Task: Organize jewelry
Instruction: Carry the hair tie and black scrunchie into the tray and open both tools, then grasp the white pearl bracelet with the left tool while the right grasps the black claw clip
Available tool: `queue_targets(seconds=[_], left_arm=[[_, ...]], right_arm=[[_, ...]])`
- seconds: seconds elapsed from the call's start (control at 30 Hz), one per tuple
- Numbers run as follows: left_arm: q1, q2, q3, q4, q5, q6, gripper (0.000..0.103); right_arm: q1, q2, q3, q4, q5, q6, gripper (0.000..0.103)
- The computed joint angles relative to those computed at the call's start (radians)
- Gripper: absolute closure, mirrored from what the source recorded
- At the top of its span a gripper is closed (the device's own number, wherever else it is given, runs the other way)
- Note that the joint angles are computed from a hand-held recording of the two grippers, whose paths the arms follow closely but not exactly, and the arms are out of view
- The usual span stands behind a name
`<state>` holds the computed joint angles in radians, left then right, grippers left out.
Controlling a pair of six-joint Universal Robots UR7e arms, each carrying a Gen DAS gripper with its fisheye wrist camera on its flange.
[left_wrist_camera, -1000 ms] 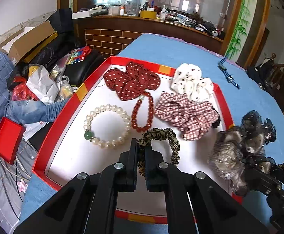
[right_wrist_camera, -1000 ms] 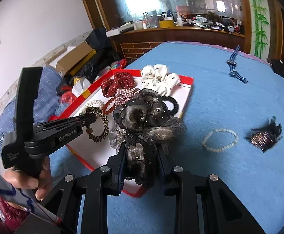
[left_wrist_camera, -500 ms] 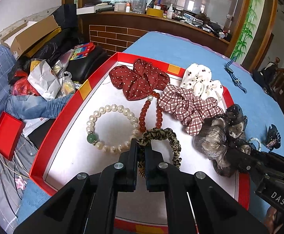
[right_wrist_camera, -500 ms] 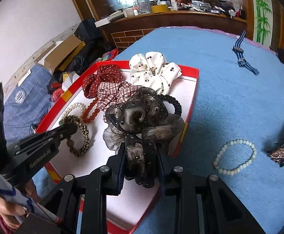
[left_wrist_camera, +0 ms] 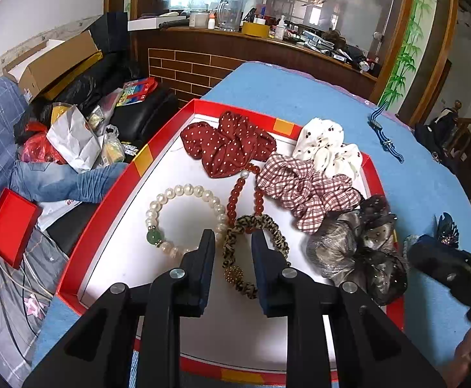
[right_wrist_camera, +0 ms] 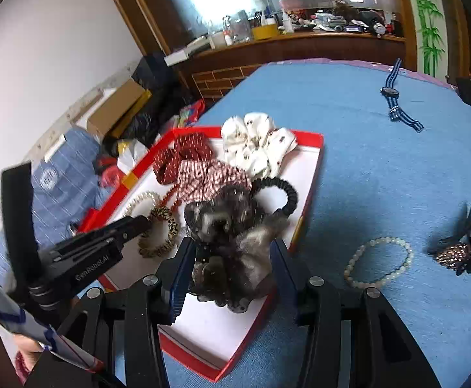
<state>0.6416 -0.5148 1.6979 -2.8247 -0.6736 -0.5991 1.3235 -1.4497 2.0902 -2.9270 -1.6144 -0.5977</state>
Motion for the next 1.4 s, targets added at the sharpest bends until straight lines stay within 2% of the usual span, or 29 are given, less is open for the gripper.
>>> queue_targets(seconds=[0.33, 0.53, 0.67, 0.77, 0.87, 0.93, 1.03, 1.1, 1.17, 1.27, 1.37, 1.4], left_arm=[[-0.038, 0.003, -0.019, 0.017, 0.016, 0.013, 0.081], [-0.065, 0.028, -0.056, 0.032, 0.007, 0.046, 0.08], [-0.084, 0.054, -0.091, 0.047, -0.019, 0.075, 0.08], [-0.095, 0.078, -0.13, 0.059, -0.075, 0.113, 0.081], [-0.097, 0.11, -0.189, 0.08, -0.192, 0.18, 0.081], [-0.086, 0.139, -0.251, 0.123, -0.312, 0.233, 0.081], [-0.076, 0.213, -0.389, 0.263, -0.414, 0.269, 0.081], [-0.078, 0.262, -0.46, 0.315, -0.427, 0.303, 0.081], [-0.073, 0.331, -0.578, 0.448, -0.424, 0.295, 0.081], [-0.066, 0.394, -0.672, 0.54, -0.405, 0.292, 0.083], [-0.063, 0.437, -0.728, 0.593, -0.397, 0.312, 0.083], [-0.071, 0.447, -0.729, 0.582, -0.369, 0.325, 0.083]], right_arm=[[-0.093, -0.143, -0.002, 0.036, 0.121, 0.059, 0.051], [-0.174, -0.198, -0.032, 0.053, 0.145, 0.094, 0.051], [-0.232, -0.214, -0.061, 0.065, 0.159, 0.121, 0.051], [-0.277, -0.215, -0.078, 0.046, 0.166, 0.163, 0.051], [-0.316, -0.209, -0.099, 0.045, 0.175, 0.206, 0.051], [-0.339, -0.207, -0.116, 0.067, 0.192, 0.232, 0.051], [-0.356, -0.208, -0.124, 0.08, 0.207, 0.251, 0.051], [-0.362, -0.211, -0.125, 0.081, 0.216, 0.254, 0.051], [-0.367, -0.216, -0.124, 0.082, 0.224, 0.257, 0.051], [-0.377, -0.217, -0.127, 0.084, 0.242, 0.268, 0.051], [-0.384, -0.221, -0.13, 0.086, 0.253, 0.275, 0.051], [-0.386, -0.223, -0.13, 0.087, 0.257, 0.278, 0.051]])
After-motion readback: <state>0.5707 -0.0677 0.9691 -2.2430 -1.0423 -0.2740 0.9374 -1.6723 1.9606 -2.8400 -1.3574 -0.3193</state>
